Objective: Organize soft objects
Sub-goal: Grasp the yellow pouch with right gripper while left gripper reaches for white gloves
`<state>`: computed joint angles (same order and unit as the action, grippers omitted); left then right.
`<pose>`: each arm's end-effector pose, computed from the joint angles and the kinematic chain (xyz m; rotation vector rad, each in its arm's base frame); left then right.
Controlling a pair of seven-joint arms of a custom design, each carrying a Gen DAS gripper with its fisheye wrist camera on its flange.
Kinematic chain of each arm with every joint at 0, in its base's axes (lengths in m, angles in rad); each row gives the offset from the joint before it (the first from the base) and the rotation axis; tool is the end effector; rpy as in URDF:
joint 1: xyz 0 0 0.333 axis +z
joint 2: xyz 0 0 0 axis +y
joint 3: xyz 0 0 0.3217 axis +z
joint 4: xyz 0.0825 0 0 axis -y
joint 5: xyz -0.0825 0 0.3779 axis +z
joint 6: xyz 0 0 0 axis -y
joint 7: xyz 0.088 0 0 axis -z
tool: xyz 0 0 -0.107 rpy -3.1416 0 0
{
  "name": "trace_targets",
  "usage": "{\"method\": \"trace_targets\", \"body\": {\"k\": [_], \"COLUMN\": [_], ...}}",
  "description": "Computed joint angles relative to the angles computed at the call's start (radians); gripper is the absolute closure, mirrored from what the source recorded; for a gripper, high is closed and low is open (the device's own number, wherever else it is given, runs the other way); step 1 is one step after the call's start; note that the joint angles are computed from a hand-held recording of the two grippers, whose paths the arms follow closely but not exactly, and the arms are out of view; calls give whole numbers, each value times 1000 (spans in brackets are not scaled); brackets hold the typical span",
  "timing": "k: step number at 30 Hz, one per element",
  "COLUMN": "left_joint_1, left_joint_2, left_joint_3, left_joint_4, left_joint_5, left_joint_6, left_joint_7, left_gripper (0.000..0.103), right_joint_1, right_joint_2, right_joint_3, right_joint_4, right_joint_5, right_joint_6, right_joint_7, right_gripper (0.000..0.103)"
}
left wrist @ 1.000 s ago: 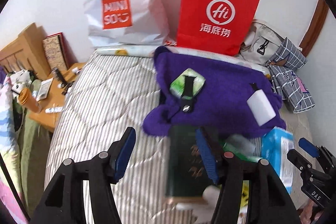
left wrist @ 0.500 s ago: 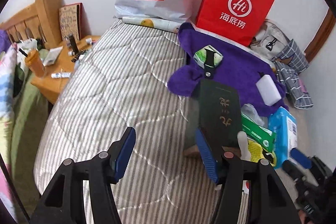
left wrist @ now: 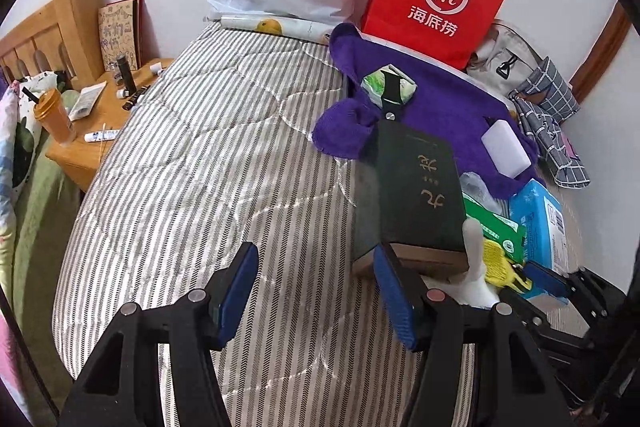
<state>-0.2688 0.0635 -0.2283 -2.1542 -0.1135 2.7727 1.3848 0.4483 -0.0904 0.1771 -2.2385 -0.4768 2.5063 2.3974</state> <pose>0.5173 -0.2730 0.4430 -1.8048 2.2353 -0.7925 0.4304 0.3169 0.4529 -2.0868 1.8181 -0.5403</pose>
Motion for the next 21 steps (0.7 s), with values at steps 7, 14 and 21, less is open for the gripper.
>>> {"method": "trace_targets", "body": {"k": [7,14,21], "left_joint_1": [-2,-11,-21], "left_joint_2": [5,2,-14], "left_joint_3": [0,4,-2], "left_joint_4": [6,0,-14], "left_joint_5": [1,63,124], "left_joint_6": [-1,-11,-19], "left_joint_7": [9,-47,-109], "left_gripper": [45,45,45], "right_joint_1": [3,-29,-80], "right_joint_2": [56,-54,-167], "right_joint_3": [-7,-29,6], "right_joint_4": [56,-48,-117], "right_joint_5": [-11,55,7], "right_joint_6": [-10,193,239], "right_joint_7": [-41,44,154], "right_gripper": [87,95,96]}}
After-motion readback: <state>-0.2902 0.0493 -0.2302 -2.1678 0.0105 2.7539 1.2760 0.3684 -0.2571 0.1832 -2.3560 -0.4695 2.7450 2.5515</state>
